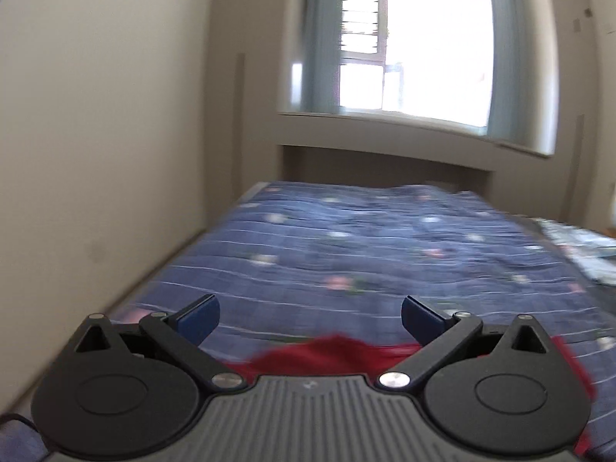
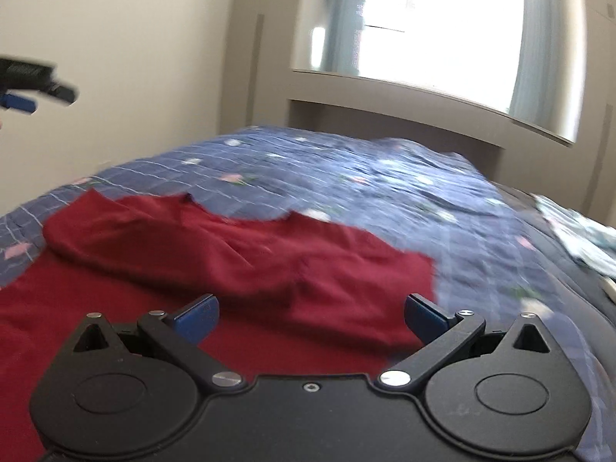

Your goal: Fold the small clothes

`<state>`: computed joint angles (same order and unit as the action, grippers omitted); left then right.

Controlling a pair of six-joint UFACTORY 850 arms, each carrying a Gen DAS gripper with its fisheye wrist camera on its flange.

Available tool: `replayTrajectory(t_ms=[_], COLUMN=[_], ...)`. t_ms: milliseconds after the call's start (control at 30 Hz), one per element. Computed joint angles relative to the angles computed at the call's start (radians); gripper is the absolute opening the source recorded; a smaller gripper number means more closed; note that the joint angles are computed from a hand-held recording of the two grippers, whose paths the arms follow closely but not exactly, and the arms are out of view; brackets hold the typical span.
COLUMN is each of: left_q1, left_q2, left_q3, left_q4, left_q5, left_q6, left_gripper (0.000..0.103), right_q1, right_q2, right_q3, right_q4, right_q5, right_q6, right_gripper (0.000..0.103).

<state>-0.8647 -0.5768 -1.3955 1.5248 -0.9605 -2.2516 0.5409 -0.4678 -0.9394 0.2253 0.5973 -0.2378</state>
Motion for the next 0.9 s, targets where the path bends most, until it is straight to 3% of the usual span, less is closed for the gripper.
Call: replayTrajectory(t_ms=[100,267,467,500,533,600,700,800,900], left_q1=[0.027,0.055,0.064,0.062,0.062,0.057,0.052,0.042,0.029], left_q2=[0.092,0.141,0.107,0.095,0.083,0.067,0.046,0.029,-0.007], left_q3=[0.124,0.272,0.344,0.345,0.340,0.330,0.308,0.297,0.260], left_q4=[-0.064,-0.144,-0.063,-0.048,-0.036,-0.023,0.009,0.061,0.068], left_q5=[0.019,0.084,0.201,0.209,0.214,0.219,0.233,0.228,0.204], left_q6=[0.026,-0.036,-0.183,-0.192,-0.188,-0.172,-0.143,-0.114,-0.072], left_gripper=[0.103,0.103,0.103,0.103,0.103,0.103,0.103,0.103,0.103], right_q1=[-0.006,-0.023,-0.032,-0.033,-0.033,-0.028,-0.022,-0.031,-0.036], right_q2=[-0.064,-0.167,-0.239,-0.247,-0.249,-0.245,-0.206,-0.148,-0.099], right_q3=[-0.102,-0.270,-0.387,-0.397,-0.401,-0.399,-0.370,-0.357,-0.365], right_q4=[-0.083,-0.104,-0.213,-0.229,-0.221,-0.176,-0.171,-0.302,-0.360], right_q5=[-0.058,-0.184,-0.332,-0.345,-0.352,-0.336,-0.255,-0.173,-0.117], right_q6=[0.035,0.136,0.275,0.308,0.317,0.284,0.284,0.482,0.559], right_gripper=[0.095,0.081,0.047,0.038,0.022,0.003,0.002,0.002,0.002])
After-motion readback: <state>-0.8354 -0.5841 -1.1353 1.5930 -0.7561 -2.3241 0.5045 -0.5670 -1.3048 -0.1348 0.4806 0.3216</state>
